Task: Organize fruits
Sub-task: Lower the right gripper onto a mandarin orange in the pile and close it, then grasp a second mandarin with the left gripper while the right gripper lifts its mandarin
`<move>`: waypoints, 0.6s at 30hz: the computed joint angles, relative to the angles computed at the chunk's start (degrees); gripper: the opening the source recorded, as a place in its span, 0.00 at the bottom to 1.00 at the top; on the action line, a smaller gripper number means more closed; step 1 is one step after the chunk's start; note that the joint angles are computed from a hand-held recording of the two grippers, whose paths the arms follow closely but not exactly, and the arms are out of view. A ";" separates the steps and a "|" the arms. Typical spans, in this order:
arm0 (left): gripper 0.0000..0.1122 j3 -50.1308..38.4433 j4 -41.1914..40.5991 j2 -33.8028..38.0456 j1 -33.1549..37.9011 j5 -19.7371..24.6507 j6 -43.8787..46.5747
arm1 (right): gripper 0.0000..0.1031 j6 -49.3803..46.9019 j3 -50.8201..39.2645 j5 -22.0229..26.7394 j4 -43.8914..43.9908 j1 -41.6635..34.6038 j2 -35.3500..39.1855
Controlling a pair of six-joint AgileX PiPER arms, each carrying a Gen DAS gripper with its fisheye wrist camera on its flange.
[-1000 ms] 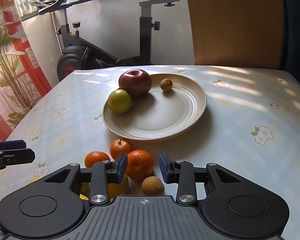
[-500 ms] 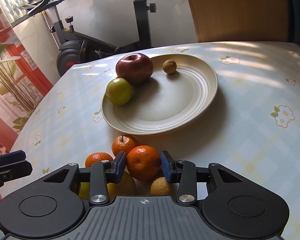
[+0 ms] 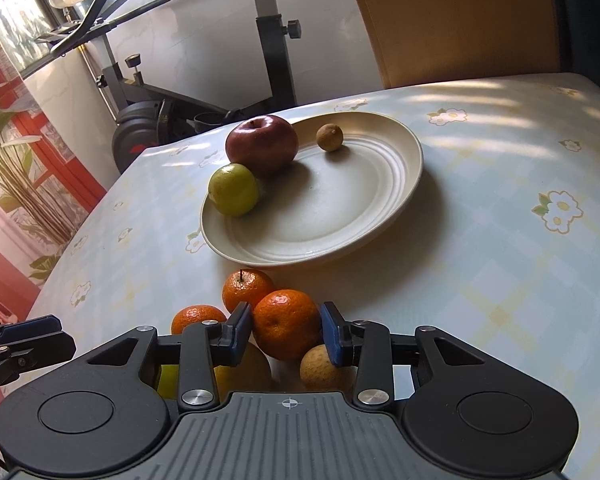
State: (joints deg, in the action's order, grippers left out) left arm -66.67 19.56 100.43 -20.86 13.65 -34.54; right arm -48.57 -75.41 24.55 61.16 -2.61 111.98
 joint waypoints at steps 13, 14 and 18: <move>0.56 -0.27 -1.39 0.71 -0.67 -0.06 1.78 | 0.33 -22.85 10.16 -6.58 20.02 -1.05 -7.87; 0.56 -0.19 -2.06 0.70 -0.54 -0.34 2.57 | 0.33 -24.89 10.78 -6.96 21.91 -1.22 -8.28; 0.56 -0.88 -2.99 1.39 -0.83 -0.34 4.08 | 0.33 -31.47 12.51 -8.38 28.01 -1.61 -9.49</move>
State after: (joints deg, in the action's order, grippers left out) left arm -67.55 16.56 101.82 -21.70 13.31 -30.45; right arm -80.04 -62.90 16.17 89.17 -4.22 102.48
